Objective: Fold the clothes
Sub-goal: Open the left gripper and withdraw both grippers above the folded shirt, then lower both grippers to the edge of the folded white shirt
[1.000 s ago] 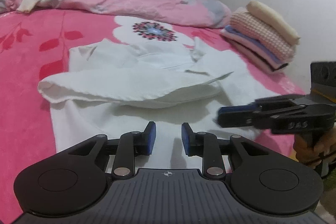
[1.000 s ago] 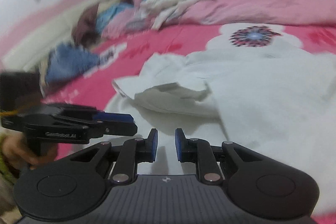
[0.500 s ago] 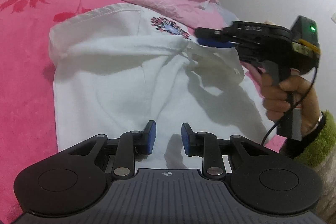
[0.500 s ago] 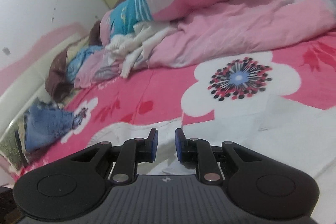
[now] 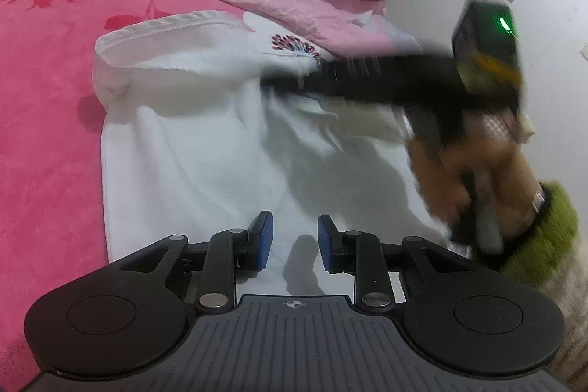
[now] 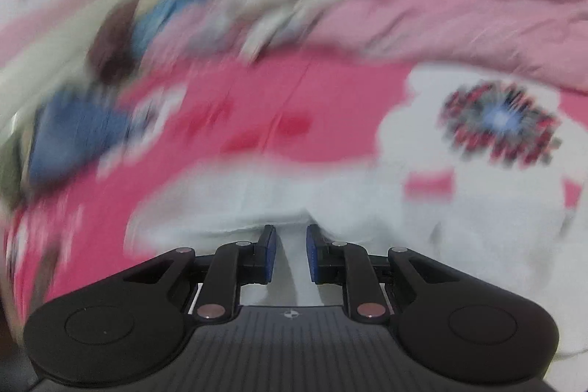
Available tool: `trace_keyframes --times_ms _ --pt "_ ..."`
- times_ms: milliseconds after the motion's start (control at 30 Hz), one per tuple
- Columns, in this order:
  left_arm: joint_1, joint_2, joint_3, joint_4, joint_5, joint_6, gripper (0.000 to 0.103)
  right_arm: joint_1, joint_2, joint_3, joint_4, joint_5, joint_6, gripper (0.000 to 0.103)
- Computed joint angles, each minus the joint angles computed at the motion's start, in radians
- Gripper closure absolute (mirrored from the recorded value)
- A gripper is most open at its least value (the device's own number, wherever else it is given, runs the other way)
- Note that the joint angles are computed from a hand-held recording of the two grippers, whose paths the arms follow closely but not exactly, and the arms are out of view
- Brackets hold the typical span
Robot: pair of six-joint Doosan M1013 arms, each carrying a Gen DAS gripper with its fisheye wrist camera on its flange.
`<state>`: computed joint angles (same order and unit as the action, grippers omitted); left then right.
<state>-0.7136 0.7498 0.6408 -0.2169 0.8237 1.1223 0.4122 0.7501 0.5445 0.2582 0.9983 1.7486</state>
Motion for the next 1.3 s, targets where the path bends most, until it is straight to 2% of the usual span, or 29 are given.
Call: trace_keyframes --times_ms 100,167,267,333,367,433,567,633,700,733,767,800,833,900,1000,1067,1100,1200,1267,1300 --pt "-0.002 0.002 -0.003 0.013 0.003 0.000 0.077 -0.021 -0.073 0.130 0.042 -0.213 0.082 0.084" --pt "-0.003 0.004 -0.008 0.016 0.007 0.001 0.077 -0.033 -0.154 0.258 0.076 -0.339 0.055 0.084" --pt "-0.004 0.005 -0.010 0.026 0.006 0.002 0.075 -0.041 -0.266 0.419 0.052 -0.455 -0.005 0.083" --pt "-0.006 0.005 -0.012 0.041 0.007 -0.002 0.073 -0.046 -0.327 0.497 0.023 -0.460 -0.048 0.080" --pt "-0.008 0.004 -0.012 0.051 0.008 -0.007 0.071 -0.048 -0.335 0.505 0.011 -0.418 -0.061 0.075" --pt "-0.011 0.005 -0.016 0.068 0.010 -0.019 0.070 -0.051 -0.348 0.517 -0.015 -0.334 -0.085 0.073" --pt "-0.015 0.010 -0.027 0.109 0.023 -0.059 0.069 -0.059 -0.294 0.460 -0.014 -0.226 -0.097 0.073" --pt "-0.018 0.001 -0.011 0.140 0.005 -0.091 0.069 -0.062 -0.266 0.429 -0.018 -0.176 -0.098 0.074" --pt "-0.015 -0.015 0.018 0.145 -0.034 -0.113 0.064 -0.064 -0.252 0.422 -0.118 -0.237 0.010 0.073" --pt "-0.013 -0.028 0.042 0.151 -0.071 -0.117 0.061 -0.073 -0.254 0.430 -0.114 -0.257 0.051 0.073" --pt "-0.012 -0.040 0.063 0.170 -0.109 -0.117 0.053 -0.081 -0.257 0.436 -0.109 -0.277 0.092 0.073" --pt "-0.012 -0.041 0.061 0.198 -0.119 -0.113 0.043 -0.090 -0.260 0.444 -0.101 -0.298 0.126 0.073" --pt "-0.011 -0.038 0.051 0.228 -0.118 -0.109 0.041 -0.095 -0.278 0.476 -0.063 -0.332 0.109 0.073" --pt "-0.005 0.001 -0.036 0.234 -0.045 -0.068 0.040 -0.100 -0.320 0.542 -0.013 -0.383 0.068 0.073" --pt "0.025 0.086 -0.185 0.104 0.032 0.012 0.040 -0.105 -0.376 0.623 0.027 -0.416 0.031 0.073" --pt "0.047 0.162 -0.316 0.029 0.093 0.019 0.040 -0.108 -0.414 0.685 0.053 -0.445 0.062 0.073" --pt "0.054 0.190 -0.361 0.027 0.099 0.003 0.040 -0.113 -0.436 0.722 0.083 -0.468 0.072 0.073" --pt "0.064 0.196 -0.356 0.132 0.005 -0.129 0.040 -0.125 -0.494 0.818 0.138 -0.526 0.110 0.073" --pt "0.068 0.156 -0.271 0.216 -0.094 -0.263 0.038 -0.125 -0.522 0.863 0.081 -0.548 0.183 0.073" --pt "0.069 0.138 -0.235 0.267 -0.137 -0.341 0.033 -0.125 -0.536 0.885 0.050 -0.558 0.222 0.073"
